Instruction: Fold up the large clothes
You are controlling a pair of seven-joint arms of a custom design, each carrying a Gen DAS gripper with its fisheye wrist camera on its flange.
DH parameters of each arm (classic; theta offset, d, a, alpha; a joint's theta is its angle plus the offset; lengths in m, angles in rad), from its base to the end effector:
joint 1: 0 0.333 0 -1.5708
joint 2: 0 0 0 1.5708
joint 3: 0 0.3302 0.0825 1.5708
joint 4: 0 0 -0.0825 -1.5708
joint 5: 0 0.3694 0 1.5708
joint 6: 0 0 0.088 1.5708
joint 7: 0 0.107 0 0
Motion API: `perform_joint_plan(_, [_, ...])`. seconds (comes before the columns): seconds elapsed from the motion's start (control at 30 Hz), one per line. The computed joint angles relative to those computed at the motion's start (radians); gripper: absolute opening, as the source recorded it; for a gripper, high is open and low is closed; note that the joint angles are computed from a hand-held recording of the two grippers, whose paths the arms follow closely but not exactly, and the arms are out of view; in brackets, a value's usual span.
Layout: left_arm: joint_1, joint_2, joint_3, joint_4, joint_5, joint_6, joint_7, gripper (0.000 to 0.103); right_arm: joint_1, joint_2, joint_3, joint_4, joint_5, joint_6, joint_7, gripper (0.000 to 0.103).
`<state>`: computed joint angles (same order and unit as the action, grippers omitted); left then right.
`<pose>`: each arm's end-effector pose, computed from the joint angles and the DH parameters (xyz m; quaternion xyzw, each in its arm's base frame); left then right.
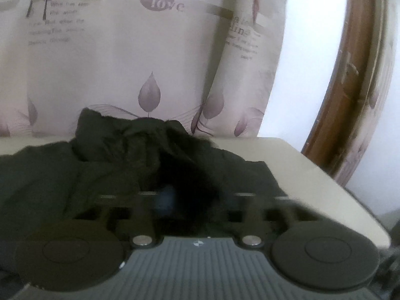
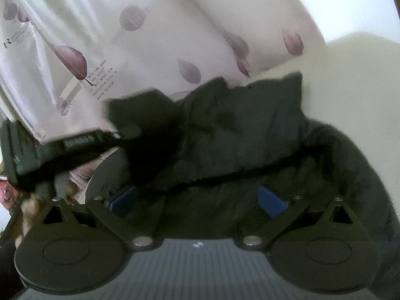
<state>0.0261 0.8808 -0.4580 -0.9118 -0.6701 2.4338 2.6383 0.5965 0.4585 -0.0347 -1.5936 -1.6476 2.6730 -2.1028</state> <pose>0.7961 -0.1731 0.4814 -0.3067 0.7956 -0.5126 0.1011 0.5779 0.4041 0.4297 -0.3583 0.7478 -0.2155 0.5157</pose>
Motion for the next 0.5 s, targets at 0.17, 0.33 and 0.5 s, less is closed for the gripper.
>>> perform_joint_plan(0.17, [0.118, -0.102, -0.104, -0.209, -0.172, 0.102, 0.220, 0.103, -0.014, -0.001, -0.005, 0.016, -0.042, 0.016, 0.030, 0.103])
perform_joint_plan(0.33, [0.123, -0.155, -0.021, -0.238, -0.205, 0.099, 0.146, 0.103, -0.040, 0.039, -0.006, 0.099, 0.069, 0.016, -0.143, 0.103])
perform_joint_plan(0.5, [0.139, -0.205, 0.069, -0.290, -0.144, 0.119, -0.001, 0.102, -0.061, 0.147, 0.000, 0.268, 0.404, -0.131, -0.612, 0.103])
